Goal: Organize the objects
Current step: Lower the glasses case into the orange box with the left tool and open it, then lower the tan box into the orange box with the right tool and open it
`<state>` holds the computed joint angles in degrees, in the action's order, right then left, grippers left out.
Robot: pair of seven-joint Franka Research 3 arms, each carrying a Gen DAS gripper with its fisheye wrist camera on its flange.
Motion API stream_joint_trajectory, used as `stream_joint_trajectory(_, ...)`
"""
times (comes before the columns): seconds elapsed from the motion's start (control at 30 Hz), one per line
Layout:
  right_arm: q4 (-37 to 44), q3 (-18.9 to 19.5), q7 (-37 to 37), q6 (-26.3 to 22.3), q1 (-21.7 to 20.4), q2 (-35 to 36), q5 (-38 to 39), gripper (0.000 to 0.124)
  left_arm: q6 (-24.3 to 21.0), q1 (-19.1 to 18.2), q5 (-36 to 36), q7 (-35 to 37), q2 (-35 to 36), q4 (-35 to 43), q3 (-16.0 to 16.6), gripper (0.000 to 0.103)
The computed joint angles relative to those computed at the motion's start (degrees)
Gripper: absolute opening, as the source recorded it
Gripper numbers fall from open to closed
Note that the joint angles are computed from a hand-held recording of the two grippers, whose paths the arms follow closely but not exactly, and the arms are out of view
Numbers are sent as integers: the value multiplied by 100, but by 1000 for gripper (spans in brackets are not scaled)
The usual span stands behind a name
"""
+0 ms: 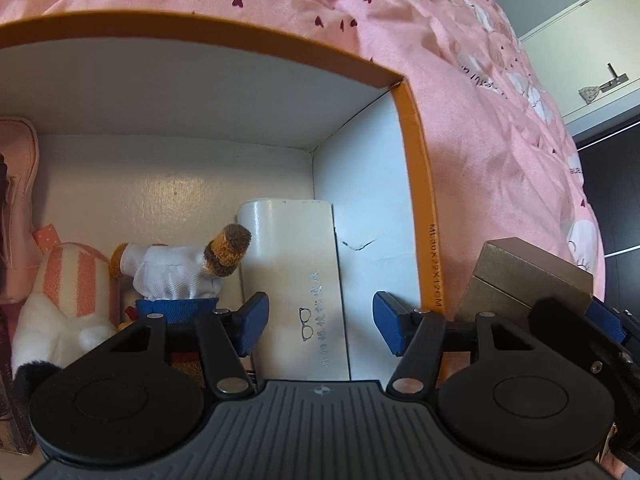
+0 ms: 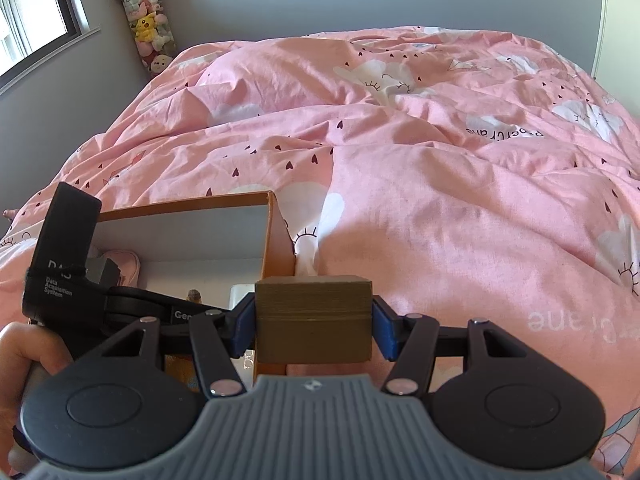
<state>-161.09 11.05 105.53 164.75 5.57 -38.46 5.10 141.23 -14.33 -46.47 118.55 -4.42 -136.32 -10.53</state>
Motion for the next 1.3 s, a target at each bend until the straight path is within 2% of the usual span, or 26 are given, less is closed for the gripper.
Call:
stream_joint_trajectory(0.1, 69, -99, -99, 30, 148, -39, 60, 61, 150, 21, -203, 386, -306, -122, 95, 68)
stream_joint_trajectory(0.27, 407, -476, -550, 195, 720, 284, 462, 61, 597, -42, -210, 659, -606, -202, 257, 68)
stream_joint_trajectory(0.43, 921, -480, -846, 253, 975, 960, 719, 60, 1396, -87, 193, 622, -693, -319, 316, 65)
stream_joint_trajectory(0.53, 1263, -276, -803, 224, 853, 1434, 636, 60, 1666, -110, 526, 583, -741, -418, 425, 65)
stream_joint_trajectory(0.67, 1792, 182, -190, -8, 380, 2088, -25, 60, 1893, -198, 626, 780, -724, -504, 578, 65)
stream_joint_trajectory(0.73, 2019, 426, 344, -134, 126, 2366, -654, 60, 2044, -238, 653, 865, -722, -572, 626, 65)
stream_joint_trajectory(0.87, 2413, 619, 1202, -430, -79, 2824, -1724, 60, 2037, -305, 421, 1161, -652, -536, 786, 65)
stream_joint_trajectory(1.07, 2935, 524, 2125, -970, 95, 3386, -2864, 60, 2001, -218, 5, 1566, -574, -450, 813, 65)
stream_joint_trajectory(1.3, 3406, 181, 2922, -1686, 559, 3830, -3798, 61, 1867, -32, -235, 1771, -506, -361, 741, 65)
